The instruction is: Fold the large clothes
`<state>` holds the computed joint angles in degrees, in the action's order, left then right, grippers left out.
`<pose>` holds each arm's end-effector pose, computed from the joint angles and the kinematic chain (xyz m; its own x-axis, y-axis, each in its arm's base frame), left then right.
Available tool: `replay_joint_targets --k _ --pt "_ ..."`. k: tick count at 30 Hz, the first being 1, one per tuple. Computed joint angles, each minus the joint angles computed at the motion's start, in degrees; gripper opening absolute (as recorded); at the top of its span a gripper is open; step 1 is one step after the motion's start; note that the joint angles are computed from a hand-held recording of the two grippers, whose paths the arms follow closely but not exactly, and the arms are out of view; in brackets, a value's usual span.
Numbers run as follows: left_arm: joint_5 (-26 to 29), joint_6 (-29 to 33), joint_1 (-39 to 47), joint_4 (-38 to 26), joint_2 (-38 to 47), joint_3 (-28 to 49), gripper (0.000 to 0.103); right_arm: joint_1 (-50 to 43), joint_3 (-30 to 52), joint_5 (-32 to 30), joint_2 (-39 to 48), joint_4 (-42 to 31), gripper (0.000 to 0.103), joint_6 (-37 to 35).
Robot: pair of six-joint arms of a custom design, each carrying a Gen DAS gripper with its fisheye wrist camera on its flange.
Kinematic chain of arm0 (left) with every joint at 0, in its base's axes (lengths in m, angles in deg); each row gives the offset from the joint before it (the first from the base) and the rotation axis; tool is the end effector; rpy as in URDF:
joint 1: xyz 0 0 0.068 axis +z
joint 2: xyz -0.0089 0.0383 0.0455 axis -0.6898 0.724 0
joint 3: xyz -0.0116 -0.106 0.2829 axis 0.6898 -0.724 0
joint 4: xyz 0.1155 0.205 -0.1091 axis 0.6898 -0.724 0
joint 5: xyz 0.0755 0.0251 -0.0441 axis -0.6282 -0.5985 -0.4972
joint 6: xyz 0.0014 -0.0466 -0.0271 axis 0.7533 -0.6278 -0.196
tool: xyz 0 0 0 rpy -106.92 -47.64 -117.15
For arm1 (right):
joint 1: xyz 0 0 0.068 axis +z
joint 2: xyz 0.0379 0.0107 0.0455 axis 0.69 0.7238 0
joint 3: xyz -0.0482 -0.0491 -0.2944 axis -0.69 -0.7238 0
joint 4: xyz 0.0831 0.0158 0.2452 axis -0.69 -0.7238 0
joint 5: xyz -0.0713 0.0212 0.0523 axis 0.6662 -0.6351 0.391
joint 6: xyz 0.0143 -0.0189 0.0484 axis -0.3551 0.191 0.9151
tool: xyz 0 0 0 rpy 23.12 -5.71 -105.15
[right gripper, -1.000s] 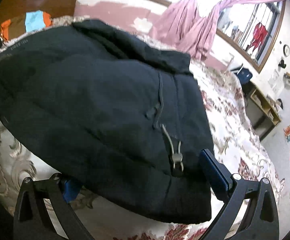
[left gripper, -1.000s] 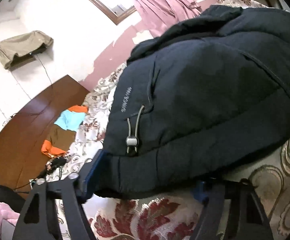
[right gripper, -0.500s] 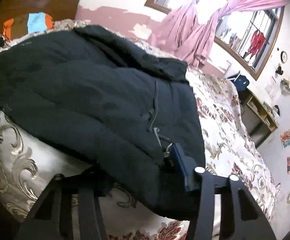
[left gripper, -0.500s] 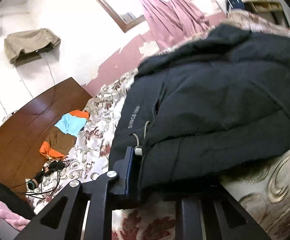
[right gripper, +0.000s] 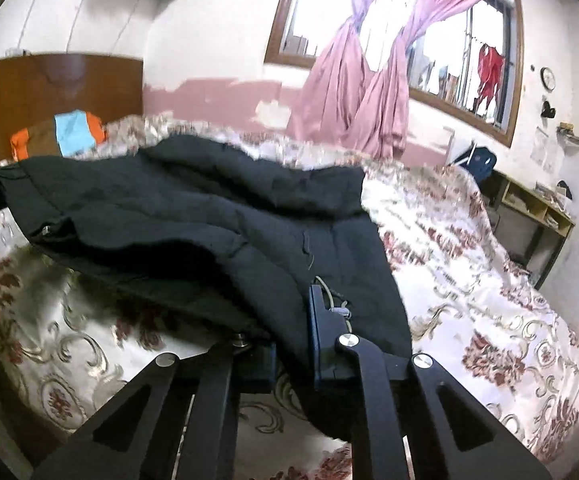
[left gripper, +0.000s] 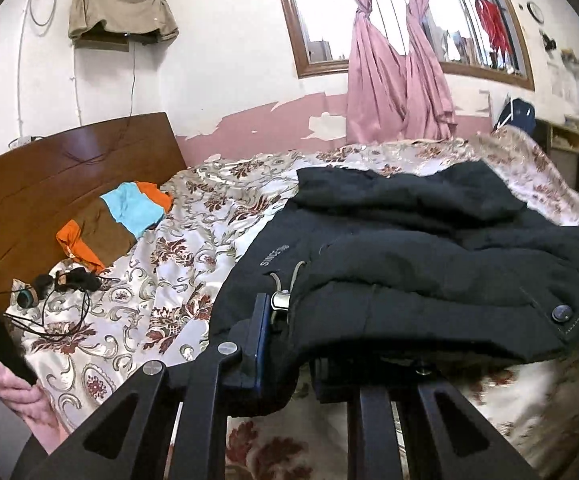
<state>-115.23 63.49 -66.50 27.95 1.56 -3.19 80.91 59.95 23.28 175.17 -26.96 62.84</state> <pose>0.2324 -0.0742 0.2098 -0.4919 -0.0254 -0.8703 -0.2967 0.9446 0.1402 0.2404 0.1611 0.2068 -0.3917 -0.2745 -0.8782 -0.1780 0.9590 -0.2203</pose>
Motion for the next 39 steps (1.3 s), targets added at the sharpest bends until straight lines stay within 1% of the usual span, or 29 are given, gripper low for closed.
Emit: replay_joint_targets --k 2,7,10,11,16,19,20,22,24,28,29,32,34,36,39 --pt "1.87 -0.43 0.0 -2.85 -3.99 -0.49 0.016 0.44 -1.34 0.1 -4.22 -1.49 0.01 0.4" --pt "0.85 -0.16 -3.41 -12.03 -14.12 -0.48 0.016 2.99 -4.0 2.65 -13.18 -4.78 0.009 0.39" --pt "0.46 0.36 -4.46 -16.82 -19.94 0.7 0.016 5.99 -5.43 6.12 -18.72 -5.65 0.009 -0.65" --pt "0.07 0.63 -4.92 -18.1 -21.49 1.24 0.016 7.98 -5.42 8.18 -20.53 -6.35 0.008 -0.55" --pt "-2.52 1.74 -7.85 -23.42 -27.01 4.91 0.016 13.06 -5.18 13.53 -28.27 -7.02 0.008 -2.84" --pt "-1.32 3.46 -6.74 -24.82 -28.46 8.29 0.016 14.65 -4.36 15.04 -30.59 -5.13 0.007 -5.55" --pt "-1.0 3.57 -6.54 -25.12 -28.31 9.24 0.016 14.31 -3.67 14.51 -31.04 -4.77 0.007 -6.48" --pt "2.72 5.09 -3.29 -24.09 -26.92 11.67 0.016 13.84 -2.4 14.04 -30.8 -3.79 0.007 -7.96" --pt "4.04 6.21 -2.13 -22.63 -24.41 13.5 0.016 11.59 -1.24 11.87 -29.45 -2.65 0.007 -8.91" --pt "8.39 10.7 2.73 -16.94 -16.41 16.98 0.016 4.29 2.66 5.2 -22.96 0.15 0.007 -10.2" --pt "9.87 11.95 4.11 -15.57 -13.69 18.3 0.016 3.64 3.9 4.79 -21.54 -0.03 0.007 -10.01" --pt "13.59 16.64 7.45 -11.72 -4.76 23.05 0.016 -1.33 9.44 0.22 -15.42 -1.77 0.007 -7.65" --pt "14.57 18.2 8.55 -11.35 0.08 26.54 0.016 -3.61 13.02 -2.11 -11.3 -2.79 0.008 -6.18" --pt "15.28 18.95 9.63 -11.48 5.64 31.09 0.016 -6.01 16.78 -3.74 -6.63 -3.0 0.008 -6.58" --pt "15.81 18.27 10.81 -12.69 12.71 37.76 0.016 -8.29 23.11 -5.41 0.04 -3.49 0.008 -7.9"
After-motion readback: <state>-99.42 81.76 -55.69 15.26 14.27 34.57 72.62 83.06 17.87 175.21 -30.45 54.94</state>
